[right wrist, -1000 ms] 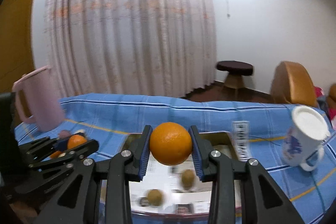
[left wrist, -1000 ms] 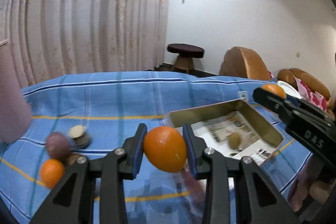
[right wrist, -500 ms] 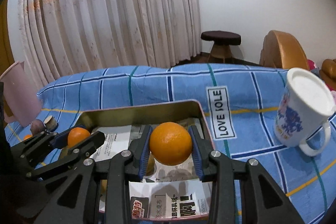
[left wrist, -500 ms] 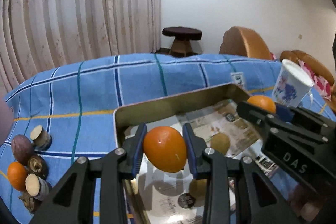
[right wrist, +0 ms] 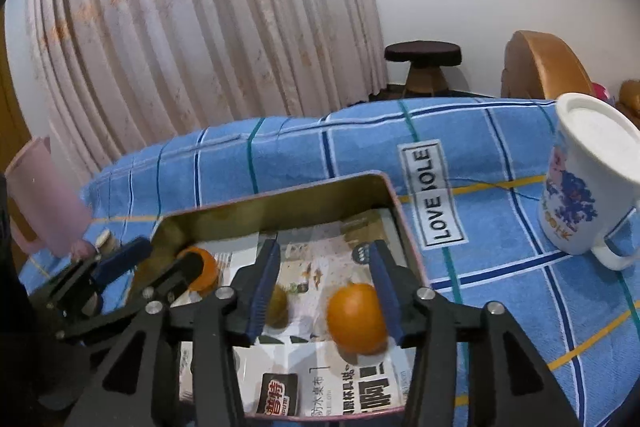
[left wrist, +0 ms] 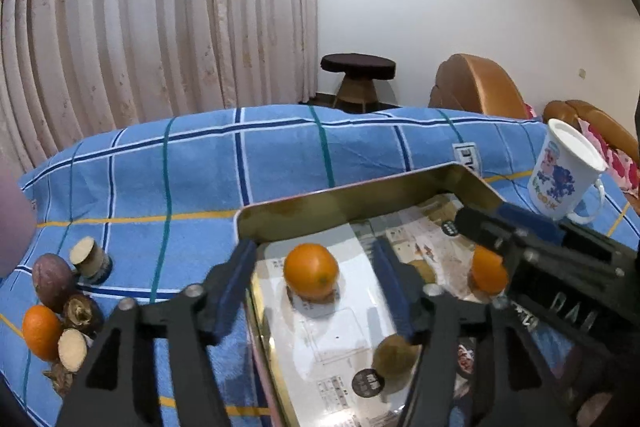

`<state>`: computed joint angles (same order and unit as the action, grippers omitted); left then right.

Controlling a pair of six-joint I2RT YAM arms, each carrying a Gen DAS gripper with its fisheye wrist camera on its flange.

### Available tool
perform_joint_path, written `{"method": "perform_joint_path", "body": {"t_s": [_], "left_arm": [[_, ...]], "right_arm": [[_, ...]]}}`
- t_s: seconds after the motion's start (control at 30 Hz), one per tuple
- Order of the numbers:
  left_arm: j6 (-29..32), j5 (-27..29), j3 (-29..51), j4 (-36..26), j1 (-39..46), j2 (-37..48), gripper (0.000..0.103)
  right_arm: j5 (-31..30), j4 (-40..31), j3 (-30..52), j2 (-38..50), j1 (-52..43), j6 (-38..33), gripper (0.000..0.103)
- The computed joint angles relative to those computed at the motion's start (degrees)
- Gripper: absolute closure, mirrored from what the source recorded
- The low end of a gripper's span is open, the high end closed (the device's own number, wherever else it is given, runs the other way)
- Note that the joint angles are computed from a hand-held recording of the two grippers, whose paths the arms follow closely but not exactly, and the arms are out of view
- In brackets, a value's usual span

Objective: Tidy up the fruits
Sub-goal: 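Lower both oranges into the pink tin and open both tools, then move the right tool to the wrinkled brown dried fruit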

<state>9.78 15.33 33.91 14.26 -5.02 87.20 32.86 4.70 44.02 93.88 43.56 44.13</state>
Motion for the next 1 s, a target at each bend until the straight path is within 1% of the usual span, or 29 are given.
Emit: {"method": "perform_joint_path", "body": {"t_s": [0.03,0.07,0.1,0.17,0.27,0.37,0.47,0.6,0.7,0.73,0.87,1.0], "left_arm": [[0.2,0.8,0.0,-0.7,0.1,-0.6,0.011],[-0.1,-0.4,-0.8,-0.5,-0.3,-2.0,0.004],[-0.6,-1.0,-2.4,1.5,-0.4,-3.6,0.0],[-0.1,-0.6,-4.8,4.0,-0.2,-6.4,0.0],[-0.7,-0.7,-5.1,4.1,0.4,-8.0,0.0],[-2.1,-0.9,-4.6,5.1,2.0,-6.7,0.0],[-1.8,-0.6,-4.5,6.0,4.5,-5.5,0.0],[-0.4,2.2,-3.9,5.9,8.8,-4.8,0.0],[0.6,3.3,-3.7,6.5,11.8,-3.8,0.0],[1.2,3.9,-3.5,6.4,12.9,-3.4,0.0],[3.7,4.3,-4.2,7.5,15.7,-2.4,0.0],[6.2,5.1,-4.1,9.2,18.4,-1.2,0.0]], "right_arm": [[-0.3,1.8,-1.3,-1.1,-0.2,0.2,0.035],[-0.1,3.7,-2.7,-2.2,-0.2,0.8,0.032],[0.5,5.0,-3.6,-3.0,0.1,1.0,0.031],[2.7,6.4,-4.7,-4.3,1.1,0.4,0.031],[6.9,6.0,-4.1,-4.3,2.8,0.0,0.031],[10.7,6.3,-3.7,-3.6,4.4,-0.8,0.031],[13.5,6.1,-3.7,-3.6,5.0,-1.8,0.031],[15.0,6.7,-3.7,-3.3,5.5,-2.3,0.031],[15.3,4.1,-2.1,-1.9,5.8,-1.2,0.031],[15.4,4.4,-2.2,-1.9,5.9,-1.2,0.031],[19.1,4.9,-1.5,-0.8,7.3,-0.7,0.031],[22.6,2.4,0.9,1.4,9.5,1.0,0.031]]}}
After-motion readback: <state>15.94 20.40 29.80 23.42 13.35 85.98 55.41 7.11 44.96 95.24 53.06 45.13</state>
